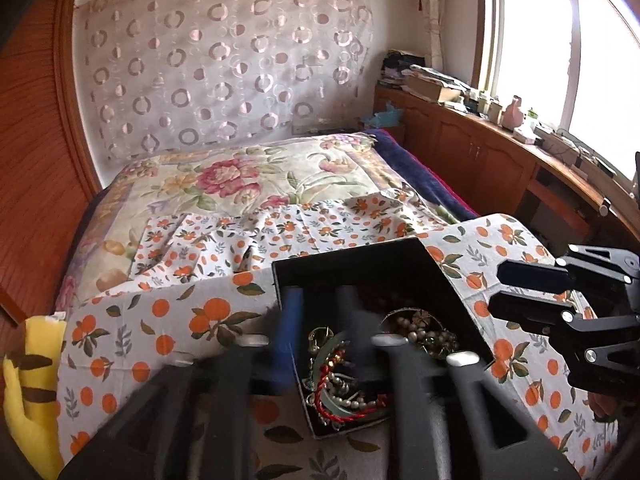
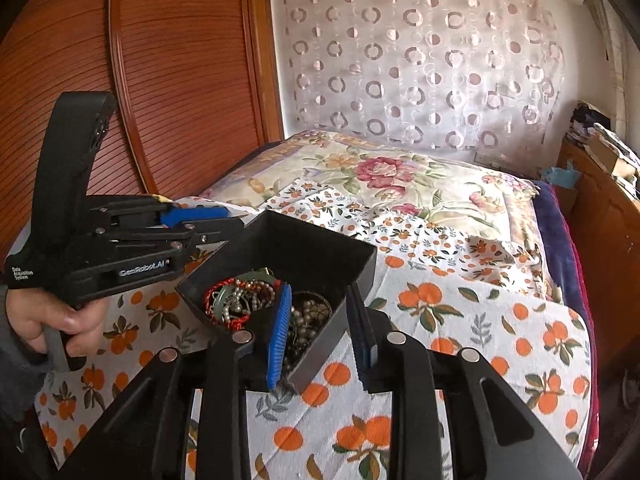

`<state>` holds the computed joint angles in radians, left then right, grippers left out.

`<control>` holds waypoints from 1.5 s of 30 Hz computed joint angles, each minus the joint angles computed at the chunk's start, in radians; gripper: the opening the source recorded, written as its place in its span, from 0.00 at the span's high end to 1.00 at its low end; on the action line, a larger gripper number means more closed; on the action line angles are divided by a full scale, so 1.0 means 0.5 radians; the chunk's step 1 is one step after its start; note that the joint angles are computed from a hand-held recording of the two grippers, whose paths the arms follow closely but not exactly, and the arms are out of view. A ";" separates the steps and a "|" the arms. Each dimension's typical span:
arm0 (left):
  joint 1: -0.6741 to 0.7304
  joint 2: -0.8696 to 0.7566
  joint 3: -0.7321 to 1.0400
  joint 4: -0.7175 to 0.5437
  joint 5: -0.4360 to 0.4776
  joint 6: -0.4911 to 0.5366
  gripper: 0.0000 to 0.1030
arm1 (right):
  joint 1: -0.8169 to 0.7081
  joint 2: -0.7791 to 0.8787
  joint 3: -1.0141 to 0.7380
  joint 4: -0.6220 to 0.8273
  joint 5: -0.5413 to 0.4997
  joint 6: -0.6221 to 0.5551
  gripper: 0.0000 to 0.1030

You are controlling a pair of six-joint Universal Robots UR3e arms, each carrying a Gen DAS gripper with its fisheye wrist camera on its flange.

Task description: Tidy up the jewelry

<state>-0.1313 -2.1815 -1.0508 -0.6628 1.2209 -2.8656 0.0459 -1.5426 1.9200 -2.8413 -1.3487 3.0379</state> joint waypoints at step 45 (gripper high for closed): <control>0.468 1.970 -2.194 0.564 -0.083 0.018 0.08 | 1.071 -0.667 0.692 -0.410 -1.352 0.847 0.02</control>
